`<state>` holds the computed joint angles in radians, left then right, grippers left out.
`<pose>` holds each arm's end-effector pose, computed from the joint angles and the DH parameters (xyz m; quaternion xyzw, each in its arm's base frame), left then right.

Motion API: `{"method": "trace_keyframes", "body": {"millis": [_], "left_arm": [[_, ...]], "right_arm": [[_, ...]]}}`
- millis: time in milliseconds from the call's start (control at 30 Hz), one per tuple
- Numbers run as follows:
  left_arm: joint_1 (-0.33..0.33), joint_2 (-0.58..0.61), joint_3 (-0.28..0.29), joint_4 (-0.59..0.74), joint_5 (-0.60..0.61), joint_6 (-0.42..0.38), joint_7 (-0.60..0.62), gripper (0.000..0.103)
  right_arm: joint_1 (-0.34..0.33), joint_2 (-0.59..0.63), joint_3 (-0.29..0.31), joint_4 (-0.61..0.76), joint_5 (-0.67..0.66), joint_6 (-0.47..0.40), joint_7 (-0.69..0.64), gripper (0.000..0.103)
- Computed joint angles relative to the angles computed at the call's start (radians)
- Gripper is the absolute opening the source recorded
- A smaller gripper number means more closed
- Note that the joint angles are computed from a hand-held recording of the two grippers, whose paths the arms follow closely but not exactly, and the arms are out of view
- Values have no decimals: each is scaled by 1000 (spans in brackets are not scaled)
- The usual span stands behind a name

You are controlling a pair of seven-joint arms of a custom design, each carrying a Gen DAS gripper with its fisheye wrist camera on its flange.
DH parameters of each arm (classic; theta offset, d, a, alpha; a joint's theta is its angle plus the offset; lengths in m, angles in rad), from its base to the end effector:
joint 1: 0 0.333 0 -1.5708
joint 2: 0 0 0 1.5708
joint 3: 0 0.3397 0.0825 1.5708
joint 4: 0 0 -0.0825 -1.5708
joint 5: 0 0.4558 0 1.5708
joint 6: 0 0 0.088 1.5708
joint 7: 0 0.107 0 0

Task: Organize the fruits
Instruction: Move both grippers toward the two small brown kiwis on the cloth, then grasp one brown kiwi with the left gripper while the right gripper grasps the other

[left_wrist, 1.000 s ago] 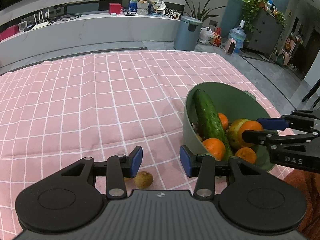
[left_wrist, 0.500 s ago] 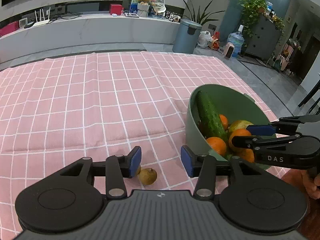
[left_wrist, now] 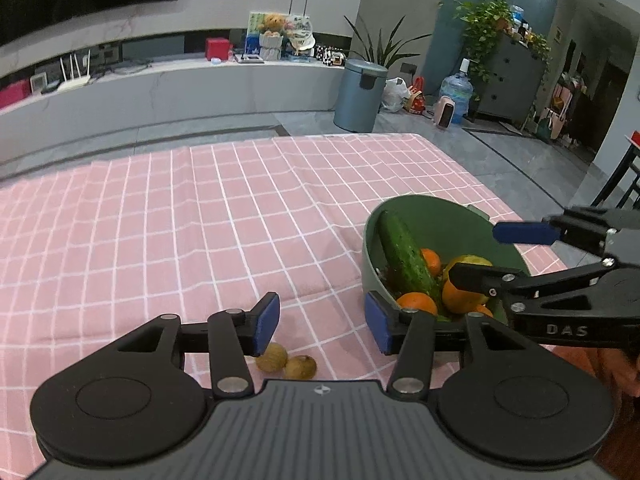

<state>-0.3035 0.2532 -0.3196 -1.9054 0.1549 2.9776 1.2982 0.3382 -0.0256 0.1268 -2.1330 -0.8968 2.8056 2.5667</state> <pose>0.5933 -0.4190 0.4570 -0.4869 0.7740 -0.3792 0.1419 0.5504 0.3184 0.4715 -0.7123 0.5675 -0.2921 0.2920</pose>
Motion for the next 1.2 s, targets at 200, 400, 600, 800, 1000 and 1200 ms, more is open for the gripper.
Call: {"method": "trace_keyframes", "body": {"millis": [200, 400, 600, 800, 1000, 1200], "left_arm": [[-12, -19, 34, -11, 54, 11, -27, 58], [6, -8, 31, -4, 54, 4, -35, 59], [47, 15, -4, 8, -5, -30, 35, 59], [71, 39, -26, 13, -78, -59, 93, 59], [98, 51, -52, 7, -141, -64, 162, 59], [178, 70, -135, 16, -315, -99, 296, 58]], "right_arm": [[13, 18, 5, 31, -45, 60, -24, 72], [54, 64, -1, 79, -76, 71, -107, 73], [102, 119, -25, 125, -52, 78, -249, 73], [117, 179, -20, 170, 242, 35, -628, 65], [131, 234, -23, 235, 461, -50, -907, 52], [140, 275, -23, 298, 617, -158, -1123, 47]]}}
